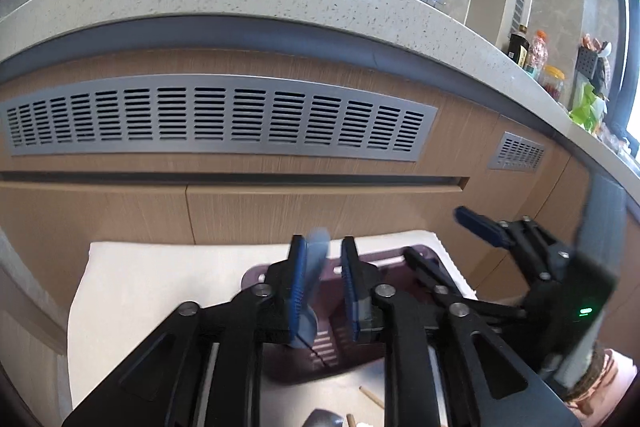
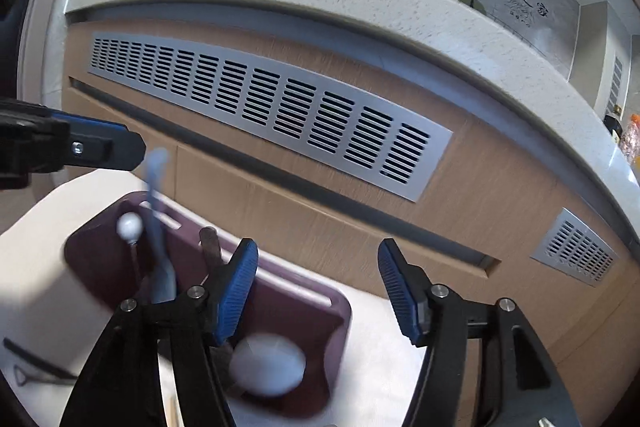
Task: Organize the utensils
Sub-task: 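Lower both spoons into the caddy and open both tools, then grasp a wooden chopstick with the right tool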
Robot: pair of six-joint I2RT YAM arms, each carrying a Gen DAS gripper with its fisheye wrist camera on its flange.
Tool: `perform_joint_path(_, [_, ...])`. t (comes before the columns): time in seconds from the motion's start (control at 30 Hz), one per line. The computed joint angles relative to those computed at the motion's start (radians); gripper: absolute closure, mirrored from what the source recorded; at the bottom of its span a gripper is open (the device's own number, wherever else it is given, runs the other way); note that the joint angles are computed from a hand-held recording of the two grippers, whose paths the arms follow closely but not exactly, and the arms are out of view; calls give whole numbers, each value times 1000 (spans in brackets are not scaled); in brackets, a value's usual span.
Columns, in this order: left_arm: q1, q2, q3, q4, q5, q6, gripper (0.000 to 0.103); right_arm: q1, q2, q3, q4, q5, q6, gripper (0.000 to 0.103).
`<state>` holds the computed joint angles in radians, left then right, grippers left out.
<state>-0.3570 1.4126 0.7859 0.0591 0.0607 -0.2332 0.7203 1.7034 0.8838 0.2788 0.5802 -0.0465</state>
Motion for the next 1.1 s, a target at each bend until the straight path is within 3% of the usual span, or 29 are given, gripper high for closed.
perform_joint_path(0.07, [-3,-42,-25,-14,-13,-6,73,22,-81,-67,-19,29,29,26])
perform_joint_path(0.17, [-11,-122,-78,-40,-38,-10,58,43,-179,-137,-84,51,95,20])
perform_joint_path(0.5, [-89,-437,-309,-208,-138,-70,48,176,-376,-317,-316,78,371,18])
perform_joint_path(0.67, [-193,-606,-441,-321,-204,-146,42,288,-337,-371,-341,43,501,18])
perform_joint_path(0.83, [-307,-734,-539,-437,-295,-237,38,349,-214,-363,-292,-19,557,20])
perform_joint_path(0.9, [-329,-765,-567,-470,-315,-260,38,342,-162,-341,-260,-66,550,35])
perform_joint_path(0.97, [-316,-804,-595,-504,-295,-268,38,313,-103,-302,-250,-149,535,70])
perform_joint_path(1.03, [-292,-829,-612,-522,-278,-266,37,271,-44,-262,-234,-241,523,80])
perform_joint_path(1.1, [-269,-861,-626,-544,-264,-259,35,251,9,-226,-224,-272,520,81])
